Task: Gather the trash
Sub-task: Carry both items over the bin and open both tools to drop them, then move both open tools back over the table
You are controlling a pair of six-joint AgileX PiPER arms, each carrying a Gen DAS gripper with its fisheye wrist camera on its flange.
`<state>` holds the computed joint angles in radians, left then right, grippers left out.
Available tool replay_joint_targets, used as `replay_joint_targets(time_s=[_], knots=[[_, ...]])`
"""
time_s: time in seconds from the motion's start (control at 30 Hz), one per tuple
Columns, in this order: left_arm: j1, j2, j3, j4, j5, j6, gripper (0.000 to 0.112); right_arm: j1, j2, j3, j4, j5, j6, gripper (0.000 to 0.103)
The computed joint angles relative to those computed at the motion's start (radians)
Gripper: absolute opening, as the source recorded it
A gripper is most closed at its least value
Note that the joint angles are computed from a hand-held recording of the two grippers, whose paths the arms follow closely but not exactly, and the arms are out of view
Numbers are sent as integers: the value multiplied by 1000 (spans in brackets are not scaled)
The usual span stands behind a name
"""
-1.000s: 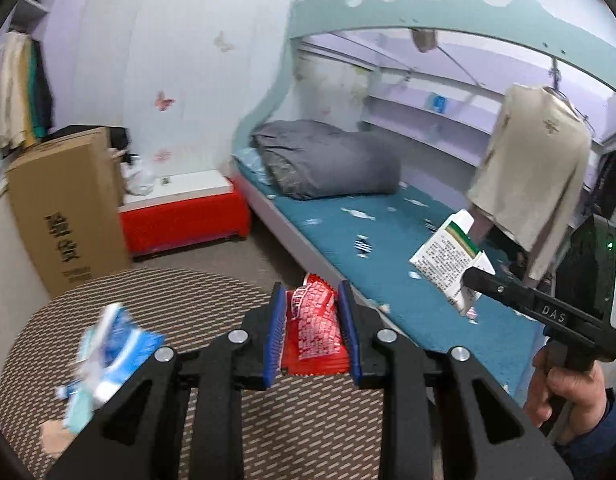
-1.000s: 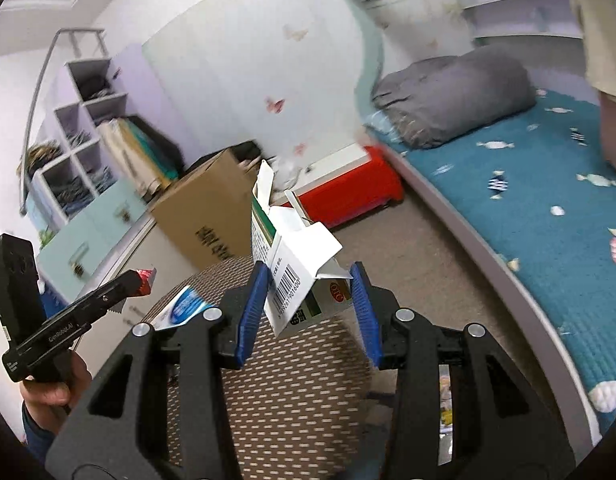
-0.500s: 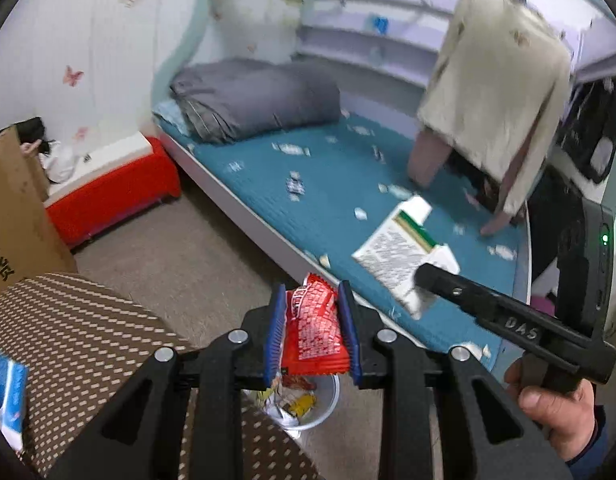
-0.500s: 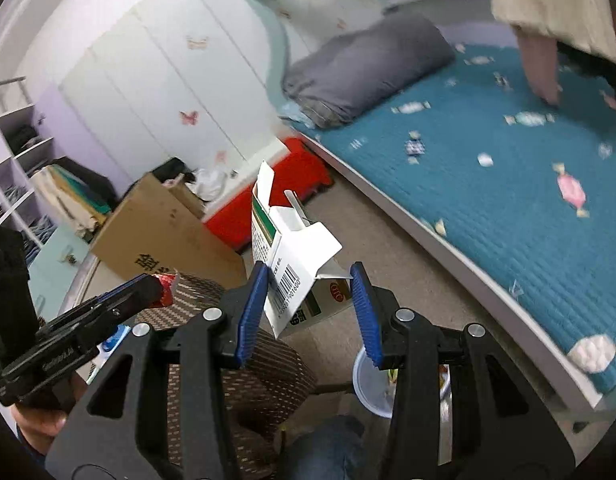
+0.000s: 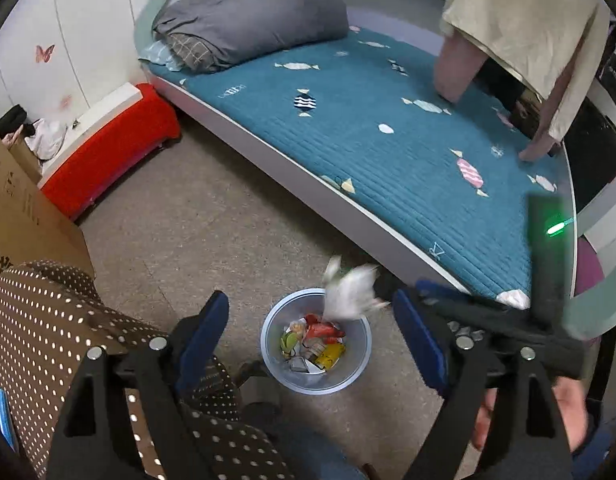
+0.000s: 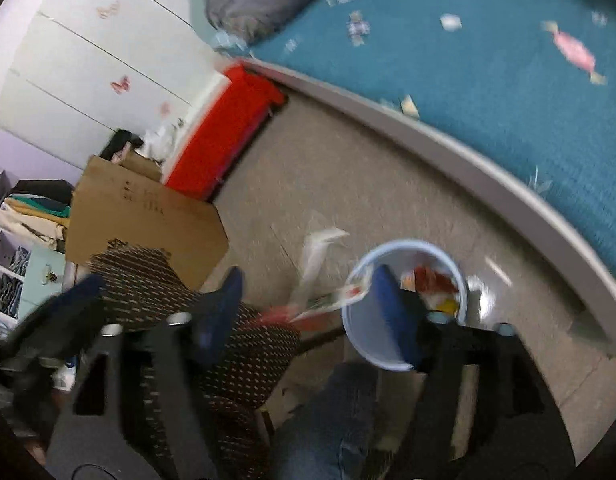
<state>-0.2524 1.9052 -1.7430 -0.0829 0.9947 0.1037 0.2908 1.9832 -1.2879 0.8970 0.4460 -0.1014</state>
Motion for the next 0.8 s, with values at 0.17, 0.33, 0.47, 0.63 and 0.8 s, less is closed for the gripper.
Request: replay_joint_targets(time_s=[0.17,0.33,0.47,0.63,0.8], knots=[[29,-76,81,-2,-54,-6,87,19,-42,86,-27,-60,64,97],[65,-178,170,-39,-93,6,87,61,-149,123,-321,-84,350,97],[80,-268,229,-42,-112,4,88,106,-254,132,-593,-74,609,97],[102,-375,271,-60,-106,11,89,176,-337,72,-883,-2,877,97],[133,-481,307,-77,-98,25,90,260,-380,-25,-1064,96,1028,97]])
